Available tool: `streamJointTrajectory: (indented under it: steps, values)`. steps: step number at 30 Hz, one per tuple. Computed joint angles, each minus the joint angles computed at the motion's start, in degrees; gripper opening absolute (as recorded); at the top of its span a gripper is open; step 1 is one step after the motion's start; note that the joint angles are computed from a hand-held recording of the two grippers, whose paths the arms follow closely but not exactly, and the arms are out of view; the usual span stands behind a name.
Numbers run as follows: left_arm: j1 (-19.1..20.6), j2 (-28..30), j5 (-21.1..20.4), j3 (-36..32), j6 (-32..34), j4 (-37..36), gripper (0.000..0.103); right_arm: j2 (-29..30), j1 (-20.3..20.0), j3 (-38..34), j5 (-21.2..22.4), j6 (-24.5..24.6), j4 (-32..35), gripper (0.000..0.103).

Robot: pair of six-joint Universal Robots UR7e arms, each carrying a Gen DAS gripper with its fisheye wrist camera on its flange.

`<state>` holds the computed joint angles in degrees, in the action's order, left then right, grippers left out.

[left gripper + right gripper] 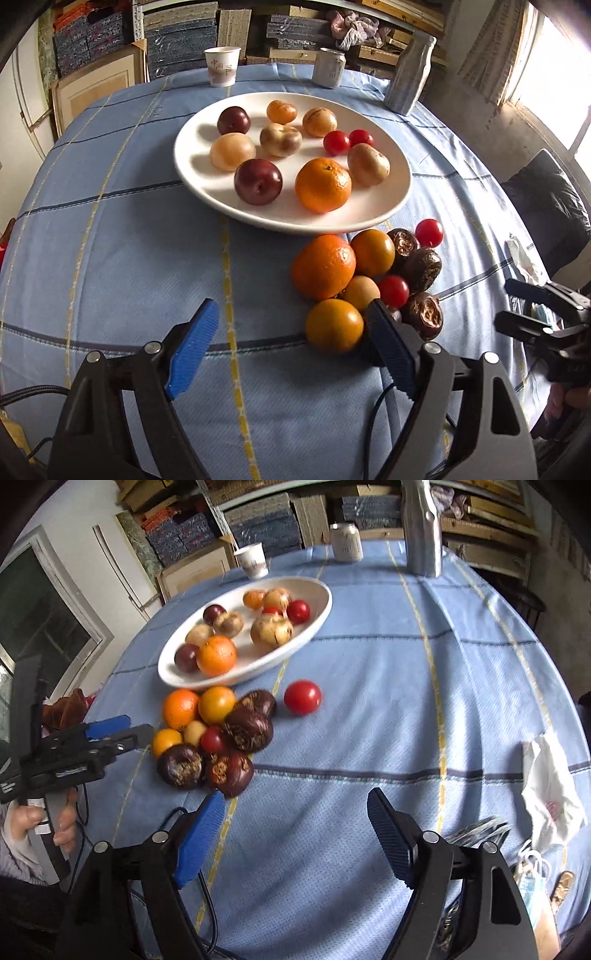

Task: Organize fruits
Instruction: 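Move both grippers back to the pile and grasp an orange with the left gripper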

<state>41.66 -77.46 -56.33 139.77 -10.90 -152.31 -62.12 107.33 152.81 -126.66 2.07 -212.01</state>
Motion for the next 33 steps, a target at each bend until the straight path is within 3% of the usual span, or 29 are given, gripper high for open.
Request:
streamJointTrajectory:
  steps: [5,12,16,24,33]
  values:
    - [0.3,1.3,1.7,0.3,0.6,0.3,0.088,-0.4,0.0,-0.1,-0.4,0.4,0.5,0.084]
    - [1.0,-7.4,6.7,3.1,-3.3,5.6,0.087,0.0,0.7,-0.5,-0.3,-0.3,0.8,0.084]
    - [1.2,-10.4,5.9,3.9,-3.6,6.6,0.087,0.1,0.6,-0.9,0.3,-0.5,1.8,0.084]
    - [0.3,-5.6,3.9,3.8,-0.5,4.3,0.087,-0.2,1.2,-1.0,-0.4,-0.3,2.7,0.084]
    - [0.3,-8.5,2.3,5.5,-0.7,6.7,0.087,-0.3,0.9,-0.6,-0.3,0.7,3.3,0.084]
